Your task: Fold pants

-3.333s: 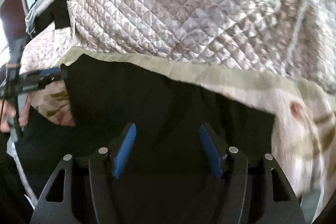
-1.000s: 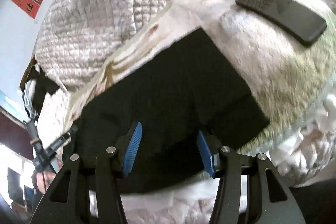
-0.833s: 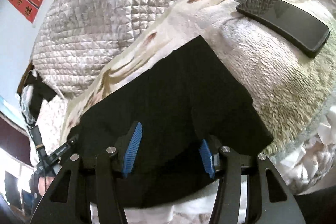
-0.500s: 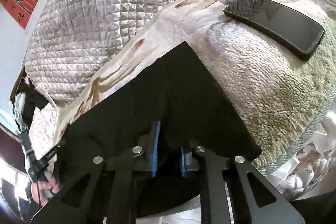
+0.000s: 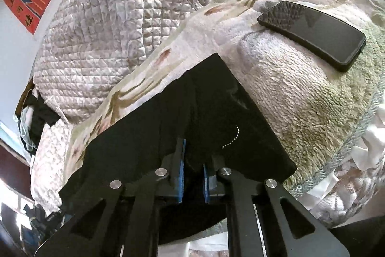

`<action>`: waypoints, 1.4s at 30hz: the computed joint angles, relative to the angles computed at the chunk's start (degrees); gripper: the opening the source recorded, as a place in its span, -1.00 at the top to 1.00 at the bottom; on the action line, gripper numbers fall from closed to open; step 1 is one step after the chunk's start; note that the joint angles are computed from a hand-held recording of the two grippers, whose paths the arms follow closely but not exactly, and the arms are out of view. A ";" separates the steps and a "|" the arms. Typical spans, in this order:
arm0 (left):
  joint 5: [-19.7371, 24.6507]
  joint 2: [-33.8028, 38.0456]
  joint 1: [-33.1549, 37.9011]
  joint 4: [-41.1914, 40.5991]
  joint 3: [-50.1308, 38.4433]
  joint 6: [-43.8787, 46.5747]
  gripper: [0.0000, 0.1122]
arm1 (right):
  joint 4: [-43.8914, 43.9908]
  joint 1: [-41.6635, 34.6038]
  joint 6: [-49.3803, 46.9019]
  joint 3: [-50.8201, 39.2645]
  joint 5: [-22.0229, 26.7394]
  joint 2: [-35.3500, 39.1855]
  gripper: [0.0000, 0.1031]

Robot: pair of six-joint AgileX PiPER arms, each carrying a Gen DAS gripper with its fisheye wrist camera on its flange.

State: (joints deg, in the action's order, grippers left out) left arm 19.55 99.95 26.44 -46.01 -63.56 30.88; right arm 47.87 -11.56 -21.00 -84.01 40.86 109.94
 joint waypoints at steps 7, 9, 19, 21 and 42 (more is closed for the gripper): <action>4.38 2.51 3.38 -13.75 -1.37 7.24 0.50 | 0.06 -0.52 1.13 -0.56 1.21 0.25 0.78; 3.37 3.41 2.57 -12.99 -2.55 5.69 0.52 | -1.11 -0.06 1.95 -0.67 0.63 0.18 0.78; 0.28 -5.12 0.65 5.45 -0.03 -7.30 0.93 | -1.04 -1.94 1.32 -1.62 5.51 -4.08 0.84; 1.39 -3.66 0.94 10.08 0.06 -11.07 0.93 | -6.10 -2.13 5.62 -2.35 6.47 -2.77 0.84; -0.89 -8.13 0.64 36.09 2.21 -35.26 0.82 | -22.34 0.31 17.47 1.69 0.66 -9.12 0.59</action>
State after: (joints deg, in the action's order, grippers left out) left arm 18.66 91.81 27.08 -9.92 -61.35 -4.37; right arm 25.53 -11.25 -3.53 -82.33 41.52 100.82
